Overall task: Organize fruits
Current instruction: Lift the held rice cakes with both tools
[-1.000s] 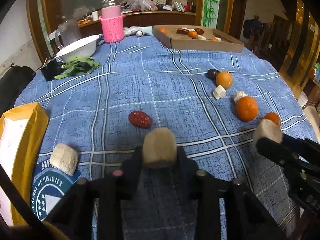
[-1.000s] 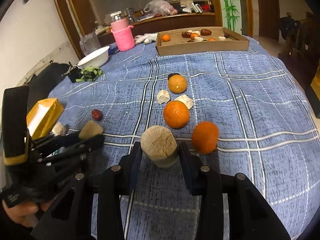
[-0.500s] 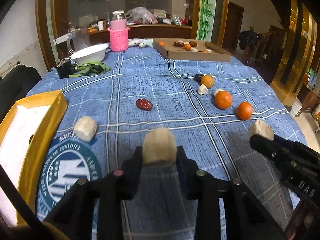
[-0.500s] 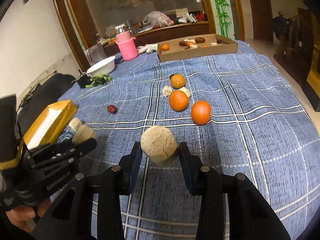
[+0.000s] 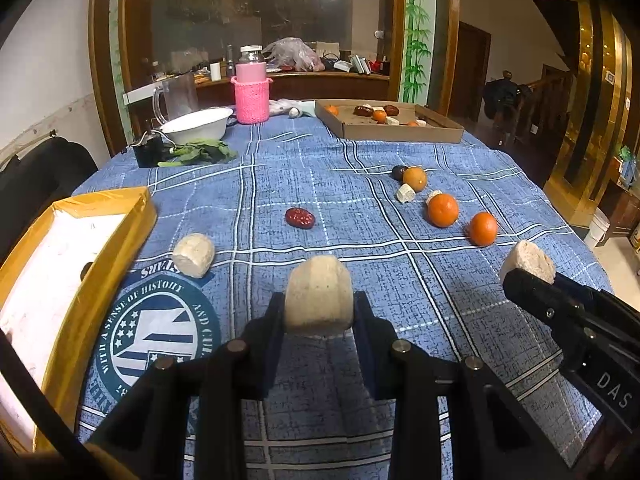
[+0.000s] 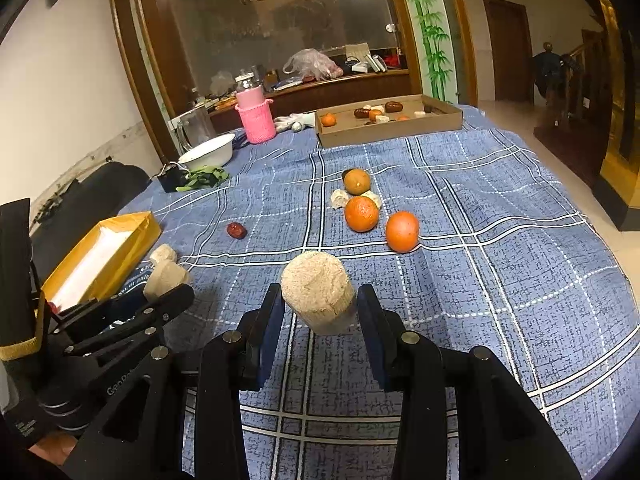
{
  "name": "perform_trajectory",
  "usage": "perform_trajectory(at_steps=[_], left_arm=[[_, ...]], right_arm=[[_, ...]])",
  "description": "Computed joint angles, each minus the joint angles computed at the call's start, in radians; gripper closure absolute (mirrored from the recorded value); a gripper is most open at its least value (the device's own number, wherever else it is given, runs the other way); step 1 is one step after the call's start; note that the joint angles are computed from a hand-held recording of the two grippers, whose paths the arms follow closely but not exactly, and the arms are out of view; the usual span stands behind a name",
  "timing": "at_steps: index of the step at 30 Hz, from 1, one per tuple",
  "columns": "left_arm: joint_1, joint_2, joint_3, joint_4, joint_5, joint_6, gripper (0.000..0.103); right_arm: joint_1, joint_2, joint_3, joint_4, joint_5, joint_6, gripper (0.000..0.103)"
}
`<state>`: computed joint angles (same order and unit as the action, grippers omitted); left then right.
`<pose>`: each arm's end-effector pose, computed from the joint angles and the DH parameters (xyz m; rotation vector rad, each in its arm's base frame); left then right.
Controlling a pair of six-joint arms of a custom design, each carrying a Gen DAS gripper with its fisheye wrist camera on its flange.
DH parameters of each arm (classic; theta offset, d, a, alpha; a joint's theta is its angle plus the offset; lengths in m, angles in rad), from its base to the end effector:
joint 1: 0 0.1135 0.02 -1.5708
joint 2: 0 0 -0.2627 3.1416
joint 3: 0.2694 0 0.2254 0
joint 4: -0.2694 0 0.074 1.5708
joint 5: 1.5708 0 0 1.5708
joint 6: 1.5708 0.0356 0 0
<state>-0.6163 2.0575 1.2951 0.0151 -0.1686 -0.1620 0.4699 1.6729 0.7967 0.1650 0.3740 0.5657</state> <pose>0.3474 -0.2387 0.1649 0.4375 2.2718 -0.2023 0.2851 0.1302 0.1764 0.2985 2.2073 0.1386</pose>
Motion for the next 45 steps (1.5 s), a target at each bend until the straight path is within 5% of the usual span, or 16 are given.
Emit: perform_trajectory(at_steps=[45], left_arm=[[-0.01, -0.018, -0.037, 0.018, -0.035, -0.026, 0.067]], right_arm=[[0.021, -0.056, -0.058, 0.037, 0.07, -0.001, 0.066]])
